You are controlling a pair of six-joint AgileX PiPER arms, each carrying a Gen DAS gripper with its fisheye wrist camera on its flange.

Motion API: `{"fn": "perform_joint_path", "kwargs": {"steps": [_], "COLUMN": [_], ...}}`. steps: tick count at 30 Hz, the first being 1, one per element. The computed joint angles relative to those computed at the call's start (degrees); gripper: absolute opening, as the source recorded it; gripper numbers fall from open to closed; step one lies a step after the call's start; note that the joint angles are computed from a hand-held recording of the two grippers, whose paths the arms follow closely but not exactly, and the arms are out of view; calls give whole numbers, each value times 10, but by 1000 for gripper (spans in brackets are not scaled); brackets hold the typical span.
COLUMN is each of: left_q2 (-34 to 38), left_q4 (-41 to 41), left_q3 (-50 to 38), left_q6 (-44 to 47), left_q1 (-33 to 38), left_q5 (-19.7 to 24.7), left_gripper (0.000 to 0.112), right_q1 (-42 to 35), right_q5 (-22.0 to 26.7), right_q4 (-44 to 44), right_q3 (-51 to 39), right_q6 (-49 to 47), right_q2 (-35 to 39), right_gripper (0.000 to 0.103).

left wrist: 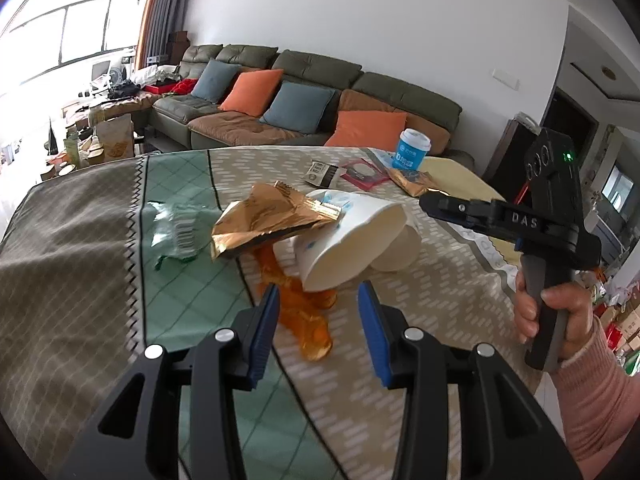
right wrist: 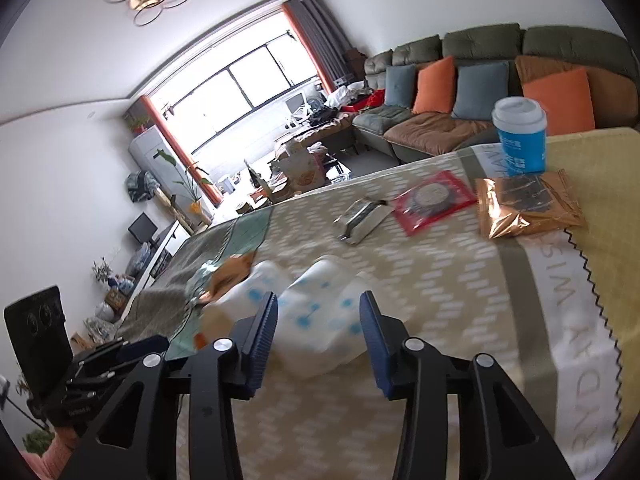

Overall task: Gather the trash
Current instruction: 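Close the right tool on the white blue-dotted paper cup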

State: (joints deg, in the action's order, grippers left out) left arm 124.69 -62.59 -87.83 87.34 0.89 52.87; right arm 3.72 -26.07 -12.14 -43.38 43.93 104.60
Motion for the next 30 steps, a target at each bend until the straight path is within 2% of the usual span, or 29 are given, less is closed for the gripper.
{"fn": "perform_joint_path", "kwargs": {"steps": [3, 4, 8, 11, 15, 16, 18, 20, 26, 30], "left_q2": [7, 13, 27, 42, 62, 65, 68, 68, 50, 32], "left_q4": [15, 23, 42, 57, 77, 80, 81, 79, 51, 26], "left_q3": [-11, -19, -43, -66, -99, -103, -106, -105, -67, -37], "left_q6": [-18, -30, -59, -84, -117, -119, -120, -114, -66, -31], "left_q1": [-16, -23, -39, -45, -52, -53, -53, -52, -41, -28], "left_q5": [-13, -16, -26, -20, -11, -9, -8, -8, -14, -14], "left_gripper": [42, 42, 42, 42, 34, 27, 21, 9, 8, 8], "right_q1": [-30, -54, -86, -97, -98, -98, -95, -87, -72, -61], "right_q5": [7, -8, -17, -37, -62, -68, -81, -89, -131, -162], "right_q4": [-86, -130, -249, -303, -324, -329, -334, -333, -339, -332], "right_q3": [-27, -16, -46, -51, -39, -34, -20, -6, 28, 42], "right_q6": [77, 106, 211, 252, 252, 250, 241, 234, 222, 218], "right_q2": [23, 24, 51, 62, 59, 56, 48, 40, 30, 27], "right_gripper": [48, 48, 51, 51, 50, 49, 45, 41, 27, 24]}}
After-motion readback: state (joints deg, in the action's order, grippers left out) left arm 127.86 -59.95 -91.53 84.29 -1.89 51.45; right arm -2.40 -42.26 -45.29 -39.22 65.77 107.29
